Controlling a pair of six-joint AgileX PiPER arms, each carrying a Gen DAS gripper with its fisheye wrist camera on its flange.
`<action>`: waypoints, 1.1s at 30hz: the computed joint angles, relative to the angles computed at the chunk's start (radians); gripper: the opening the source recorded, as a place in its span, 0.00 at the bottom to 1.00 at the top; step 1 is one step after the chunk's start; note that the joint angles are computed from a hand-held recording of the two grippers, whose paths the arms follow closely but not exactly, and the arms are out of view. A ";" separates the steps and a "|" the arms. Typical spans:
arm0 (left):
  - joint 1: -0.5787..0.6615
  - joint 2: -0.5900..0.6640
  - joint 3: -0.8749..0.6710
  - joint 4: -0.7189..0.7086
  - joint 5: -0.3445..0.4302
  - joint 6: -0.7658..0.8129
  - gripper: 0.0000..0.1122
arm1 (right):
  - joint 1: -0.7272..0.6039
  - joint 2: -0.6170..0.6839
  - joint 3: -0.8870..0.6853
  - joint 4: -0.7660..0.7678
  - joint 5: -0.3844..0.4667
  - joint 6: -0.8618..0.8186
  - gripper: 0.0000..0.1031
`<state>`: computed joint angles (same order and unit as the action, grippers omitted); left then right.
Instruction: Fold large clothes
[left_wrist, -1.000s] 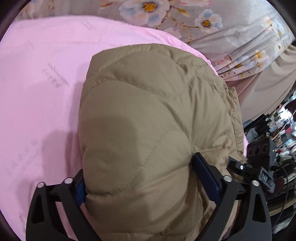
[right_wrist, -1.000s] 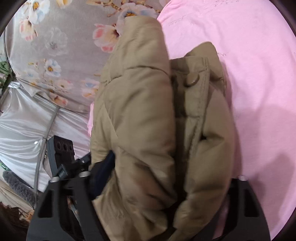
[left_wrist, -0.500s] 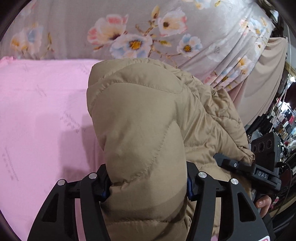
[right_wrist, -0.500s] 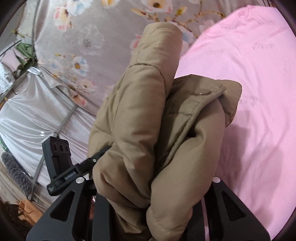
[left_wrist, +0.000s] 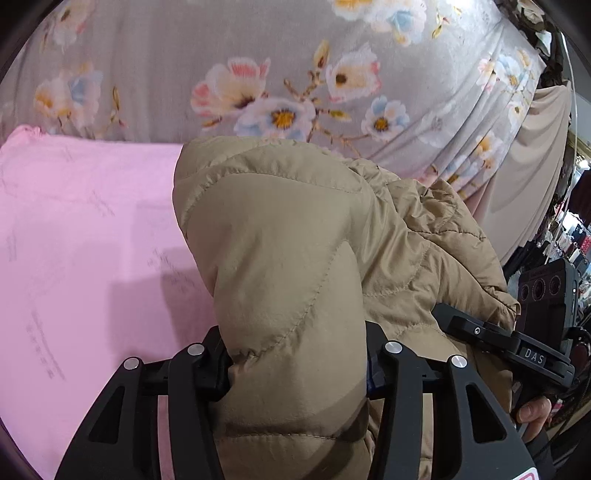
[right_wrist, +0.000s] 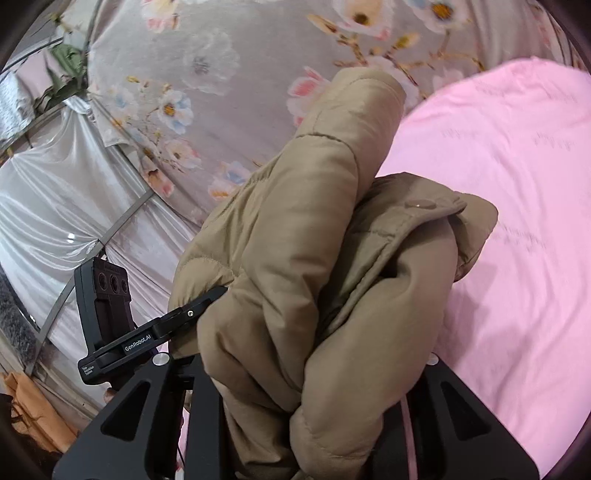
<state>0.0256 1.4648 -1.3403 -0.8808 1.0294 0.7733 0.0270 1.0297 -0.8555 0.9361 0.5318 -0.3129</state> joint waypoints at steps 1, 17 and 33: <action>0.009 0.006 -0.030 -0.007 0.007 0.000 0.42 | 0.025 0.015 -0.038 -0.035 -0.016 0.027 0.23; 0.165 0.301 -0.496 -0.159 0.112 0.042 0.42 | 0.238 0.369 -0.553 -0.545 -0.089 0.375 0.23; 0.158 0.842 -1.041 -0.019 0.141 -0.066 0.42 | 0.268 0.848 -0.870 -0.687 -0.069 0.566 0.25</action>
